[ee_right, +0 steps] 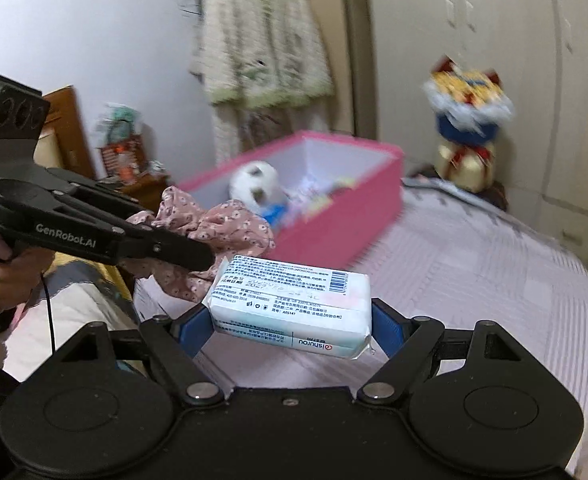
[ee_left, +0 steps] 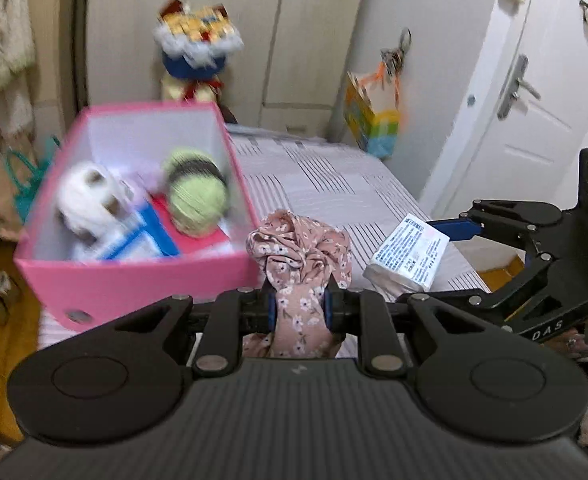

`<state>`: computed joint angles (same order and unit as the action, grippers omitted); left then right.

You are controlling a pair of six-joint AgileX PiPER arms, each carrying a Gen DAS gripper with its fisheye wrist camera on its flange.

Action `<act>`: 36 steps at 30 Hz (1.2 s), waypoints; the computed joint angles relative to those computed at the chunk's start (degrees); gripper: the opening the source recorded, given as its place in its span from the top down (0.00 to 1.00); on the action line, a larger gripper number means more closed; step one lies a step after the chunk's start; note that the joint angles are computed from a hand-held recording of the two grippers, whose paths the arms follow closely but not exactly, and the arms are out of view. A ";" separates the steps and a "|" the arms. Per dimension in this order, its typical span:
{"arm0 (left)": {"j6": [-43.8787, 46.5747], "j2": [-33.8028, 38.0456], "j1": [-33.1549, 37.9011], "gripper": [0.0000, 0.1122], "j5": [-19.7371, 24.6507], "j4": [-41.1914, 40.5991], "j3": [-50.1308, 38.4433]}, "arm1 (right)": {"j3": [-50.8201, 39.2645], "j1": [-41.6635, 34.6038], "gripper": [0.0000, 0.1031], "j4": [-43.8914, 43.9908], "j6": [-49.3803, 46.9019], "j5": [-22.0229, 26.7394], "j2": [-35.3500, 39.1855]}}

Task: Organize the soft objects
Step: 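Lift the wipes pack in the right tool and the cloth in the left tool toward the pink box, then lower both items into the pink box and open both tools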

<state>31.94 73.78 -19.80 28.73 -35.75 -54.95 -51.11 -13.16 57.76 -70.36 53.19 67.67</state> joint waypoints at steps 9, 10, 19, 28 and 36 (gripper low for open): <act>14.03 3.77 9.80 0.82 -0.94 -10.98 -6.22 | -11.55 17.94 0.17 -1.35 -1.39 -18.53 10.92; 14.51 5.39 10.12 0.82 -1.43 -11.38 -7.65 | -13.13 20.14 0.17 -3.17 -1.16 -22.26 12.97; -3.51 28.60 11.41 0.82 6.00 6.23 -35.34 | -37.16 26.53 0.17 -25.64 13.19 -21.06 33.23; -15.09 44.62 9.38 0.79 15.69 16.67 -56.38 | -62.89 28.90 0.18 -38.36 10.73 -2.80 49.53; -18.53 42.90 8.82 0.47 10.52 19.07 -52.20 | -55.36 28.54 0.14 -34.25 6.59 -12.20 46.65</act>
